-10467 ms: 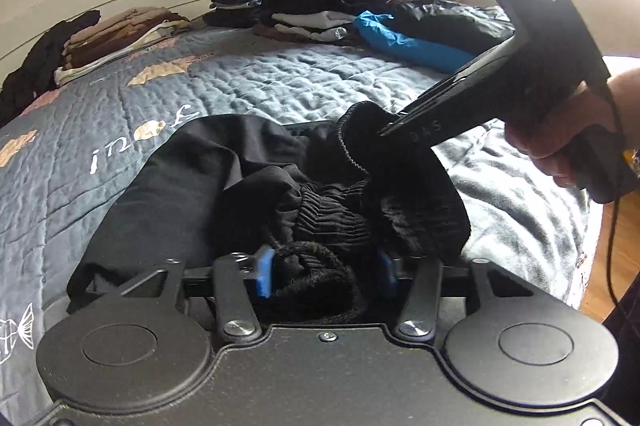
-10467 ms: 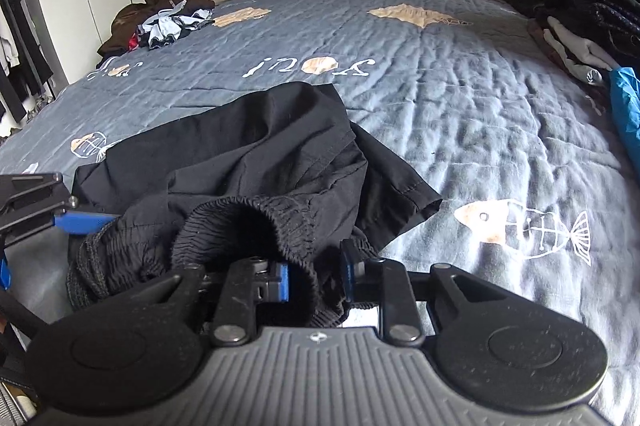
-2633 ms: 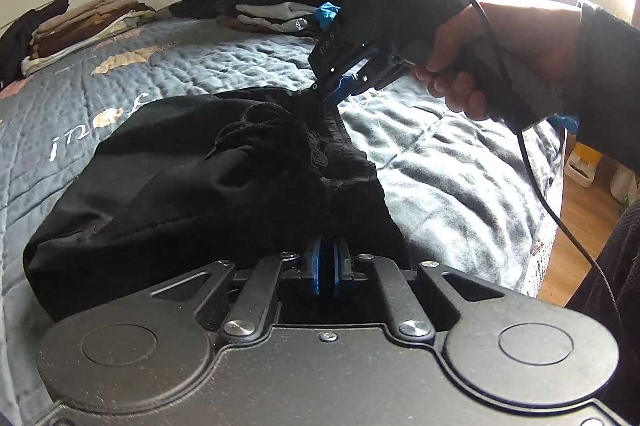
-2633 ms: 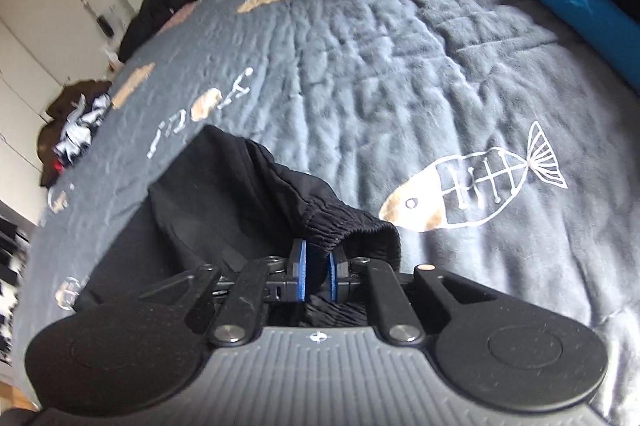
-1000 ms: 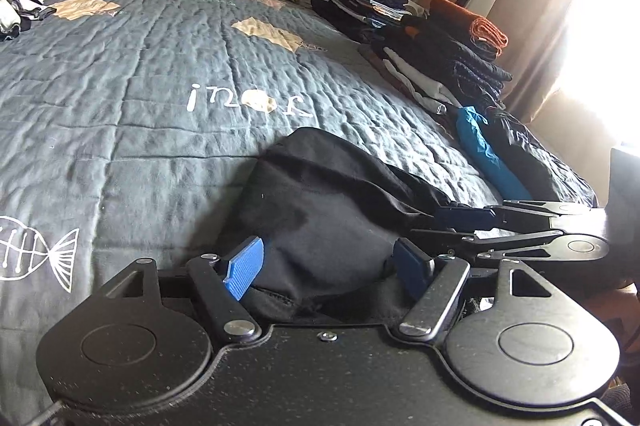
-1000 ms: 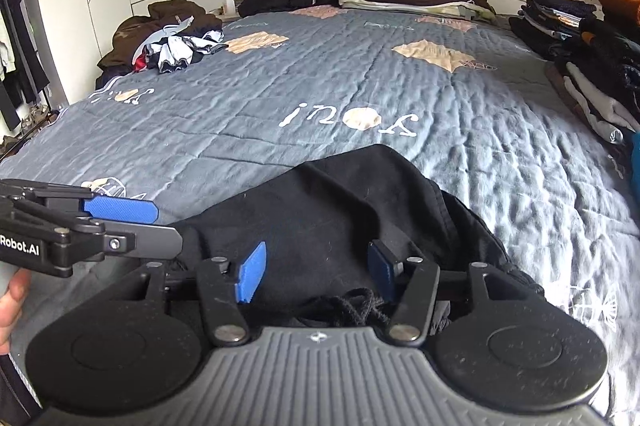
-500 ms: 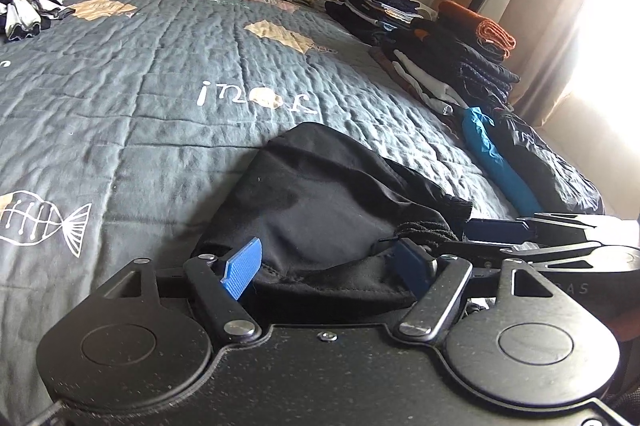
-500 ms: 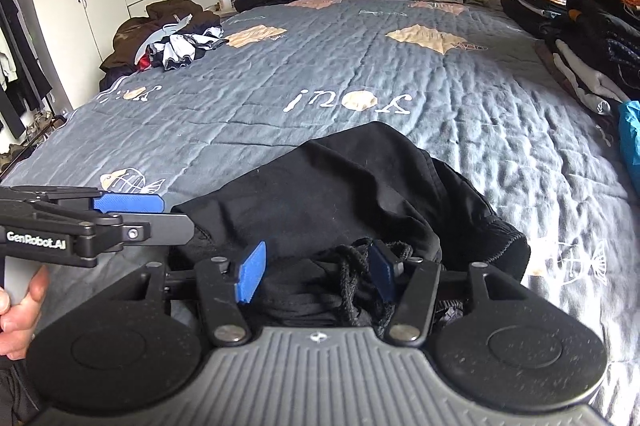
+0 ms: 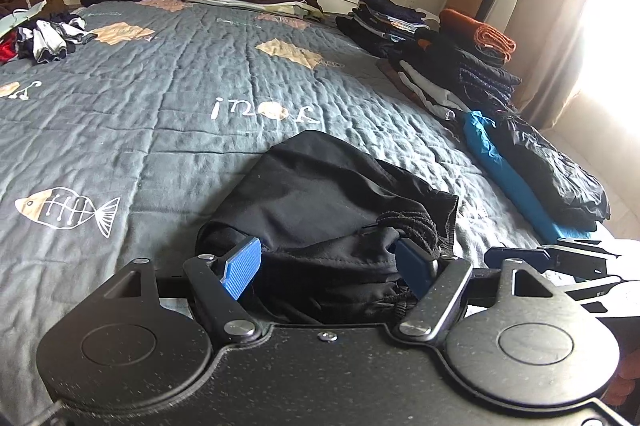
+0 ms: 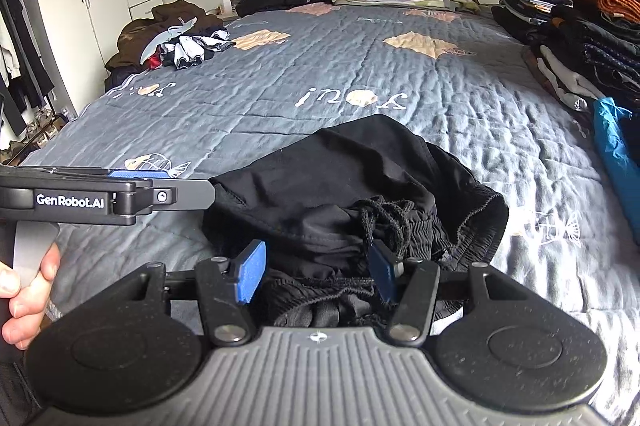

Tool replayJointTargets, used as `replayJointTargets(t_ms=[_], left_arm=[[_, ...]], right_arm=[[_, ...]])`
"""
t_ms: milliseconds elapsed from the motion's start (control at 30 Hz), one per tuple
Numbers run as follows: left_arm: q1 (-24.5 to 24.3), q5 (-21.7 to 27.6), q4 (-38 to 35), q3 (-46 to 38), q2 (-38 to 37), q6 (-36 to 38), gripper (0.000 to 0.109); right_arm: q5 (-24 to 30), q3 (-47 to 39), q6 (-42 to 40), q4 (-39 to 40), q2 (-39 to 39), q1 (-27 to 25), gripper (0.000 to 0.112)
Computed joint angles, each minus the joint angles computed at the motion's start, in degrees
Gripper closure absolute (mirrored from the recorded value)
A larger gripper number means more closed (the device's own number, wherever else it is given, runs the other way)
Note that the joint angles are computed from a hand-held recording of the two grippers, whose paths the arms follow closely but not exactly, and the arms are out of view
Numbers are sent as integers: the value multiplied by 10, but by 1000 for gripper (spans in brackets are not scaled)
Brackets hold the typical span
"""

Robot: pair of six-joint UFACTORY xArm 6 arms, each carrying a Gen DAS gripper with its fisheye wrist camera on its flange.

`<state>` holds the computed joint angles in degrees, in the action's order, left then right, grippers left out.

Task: Fold clothes

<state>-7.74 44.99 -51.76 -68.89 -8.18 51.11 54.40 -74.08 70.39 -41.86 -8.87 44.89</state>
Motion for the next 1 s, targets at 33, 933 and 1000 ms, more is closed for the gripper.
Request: replayJointTargets(t_ms=[33,933,1000], left_arm=[[0,-4,6,8,-8,-2,33],[17,-33,-53,136,-107,69,24],[15,-24,-54,124,-96,64,24]], right_arm=[[7,0,4,-2,-2,6,56],[164,-13,65,-27,-17,128,52],[159,-4,69,-24,-22,123,51]])
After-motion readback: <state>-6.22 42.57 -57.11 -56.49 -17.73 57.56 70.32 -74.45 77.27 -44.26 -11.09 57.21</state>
